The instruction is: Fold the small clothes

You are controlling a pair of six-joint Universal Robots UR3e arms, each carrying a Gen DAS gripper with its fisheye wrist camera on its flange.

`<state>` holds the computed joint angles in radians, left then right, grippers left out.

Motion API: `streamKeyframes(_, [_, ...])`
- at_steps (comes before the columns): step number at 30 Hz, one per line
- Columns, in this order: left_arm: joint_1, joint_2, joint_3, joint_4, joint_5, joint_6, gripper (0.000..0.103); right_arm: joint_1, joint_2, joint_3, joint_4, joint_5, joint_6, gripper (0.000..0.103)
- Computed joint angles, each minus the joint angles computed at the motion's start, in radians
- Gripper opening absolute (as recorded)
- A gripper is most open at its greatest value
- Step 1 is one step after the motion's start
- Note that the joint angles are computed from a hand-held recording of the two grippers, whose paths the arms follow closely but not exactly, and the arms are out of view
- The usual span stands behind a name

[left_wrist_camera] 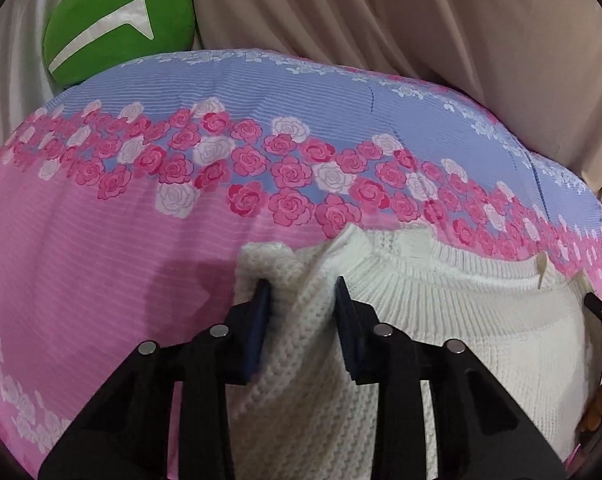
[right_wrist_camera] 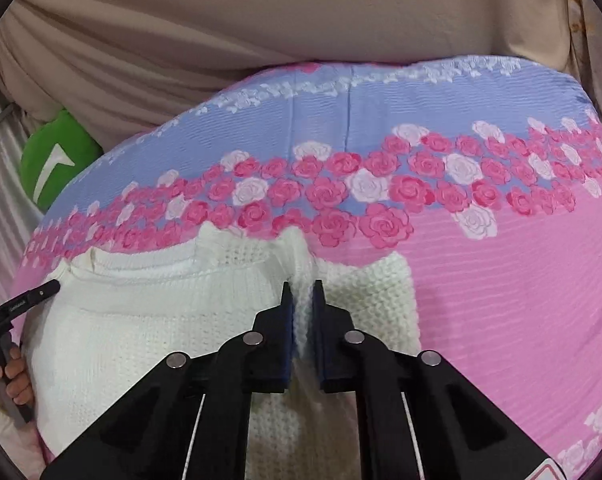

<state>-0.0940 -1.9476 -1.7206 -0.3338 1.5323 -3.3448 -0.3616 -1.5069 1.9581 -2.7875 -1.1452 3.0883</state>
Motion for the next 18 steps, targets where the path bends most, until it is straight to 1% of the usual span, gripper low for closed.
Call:
streamKeyframes(2, [0.014,0.01,-0.022,0.026,-0.003,0.0,0.025,-0.06,-0.056,0.047,-0.046,0.054,0.033,0.007])
streamKeyframes(4, [0.023,-0.001,-0.043,0.058,-0.003,-0.004,0.025,-0.098,-0.051,0.042,-0.021,0.073,0.031,0.007])
streamKeyframes(6, [0.03,-0.012,-0.062,0.103,-0.007,0.002,0.027,-0.078,0.05,-0.004,0.028,0.004,0.03,0.006])
streamKeyframes(7, [0.017,-0.018,-0.06,0.112,0.018,-0.004,0.029,-0.091,0.072,0.015,-0.011,0.032,0.028,0.005])
streamKeyframes(9, [-0.009,-0.036,-0.035,0.106,0.072,0.003,0.033,-0.094,0.048,-0.003,0.039,0.031,0.025,0.006])
streamKeyframes(11, [-0.034,-0.046,-0.012,0.095,0.119,0.013,0.039,-0.054,0.052,-0.027,0.052,-0.032,0.026,0.007])
streamKeyframes(12, [-0.04,-0.037,-0.024,0.107,0.132,0.016,0.041,-0.049,0.028,-0.014,0.048,-0.039,0.042,0.009])
streamKeyframes(13, [-0.041,-0.017,-0.046,0.118,0.139,0.013,0.047,-0.057,-0.004,0.017,0.029,-0.028,0.053,0.011])
streamKeyframes(14, [-0.039,0.025,-0.095,0.14,0.142,0.002,0.05,-0.068,-0.068,0.075,-0.013,-0.019,0.074,0.014])
streamKeyframes(15, [-0.035,0.076,-0.158,0.176,0.14,-0.013,0.05,-0.071,-0.128,0.12,-0.039,-0.016,0.085,0.02])
streamKeyframes(16, [-0.026,0.128,-0.217,0.203,0.129,-0.022,0.053,-0.076,-0.196,0.152,-0.03,-0.002,0.08,0.02])
streamKeyframes(17, [-0.006,0.21,-0.301,0.225,0.099,-0.029,0.058,-0.085,-0.281,0.183,0.015,0.038,0.056,0.02])
streamKeyframes(18, [0.014,0.286,-0.374,0.235,0.068,-0.034,0.06,-0.087,-0.348,0.201,0.065,0.077,0.023,0.02])
